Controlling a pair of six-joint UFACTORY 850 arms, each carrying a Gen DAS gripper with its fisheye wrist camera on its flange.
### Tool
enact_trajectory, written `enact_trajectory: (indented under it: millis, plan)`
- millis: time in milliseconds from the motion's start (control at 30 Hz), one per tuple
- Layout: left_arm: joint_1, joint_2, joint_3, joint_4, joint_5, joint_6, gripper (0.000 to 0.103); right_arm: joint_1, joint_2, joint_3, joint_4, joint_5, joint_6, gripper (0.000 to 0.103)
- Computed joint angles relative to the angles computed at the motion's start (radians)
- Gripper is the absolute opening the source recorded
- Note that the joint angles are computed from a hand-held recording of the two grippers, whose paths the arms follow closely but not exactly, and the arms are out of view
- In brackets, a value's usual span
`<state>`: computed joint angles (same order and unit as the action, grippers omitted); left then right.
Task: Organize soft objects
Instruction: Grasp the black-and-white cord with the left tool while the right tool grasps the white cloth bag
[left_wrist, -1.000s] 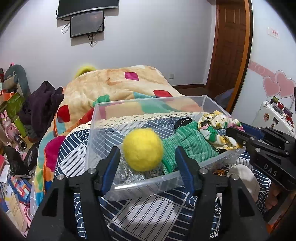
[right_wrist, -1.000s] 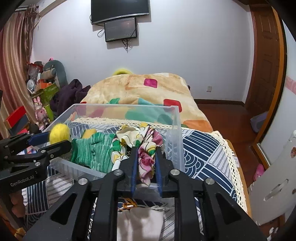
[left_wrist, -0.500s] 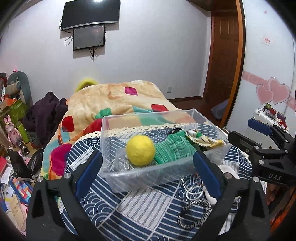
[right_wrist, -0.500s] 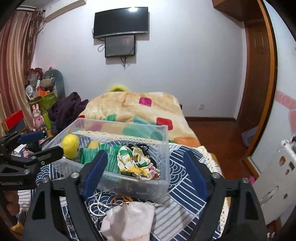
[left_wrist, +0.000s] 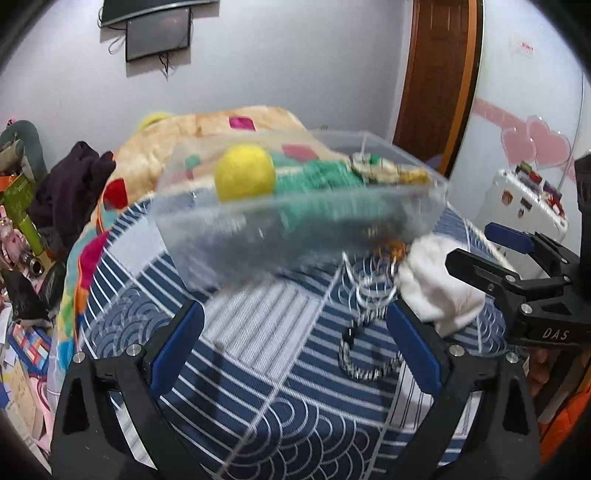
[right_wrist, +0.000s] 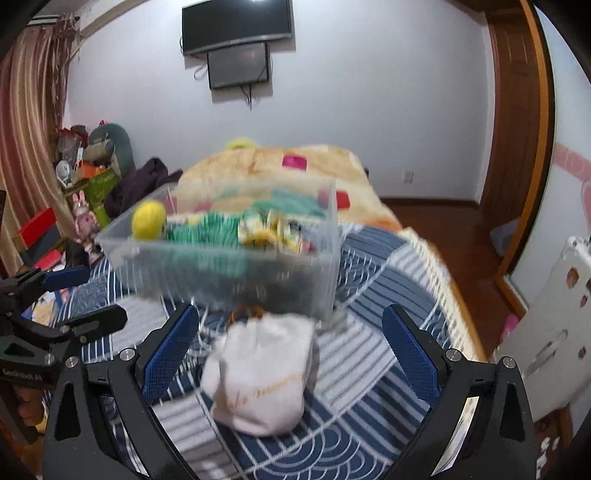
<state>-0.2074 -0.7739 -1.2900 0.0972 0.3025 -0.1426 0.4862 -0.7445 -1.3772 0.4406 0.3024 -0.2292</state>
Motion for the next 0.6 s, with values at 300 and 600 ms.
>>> enact_trajectory:
  millis: [300, 600]
  plan:
    - [-0.014, -0.043, -0.016, 0.124, -0.018, -0.103, 0.060, -0.003, -0.022, 0.006, -0.102, -0.092, 0.136, 0.087]
    - [-0.020, -0.023, 0.027, 0.135, 0.030, -0.081, 0.009, 0.002, -0.009, 0.024, -0.311, -0.090, 0.318, 0.037]
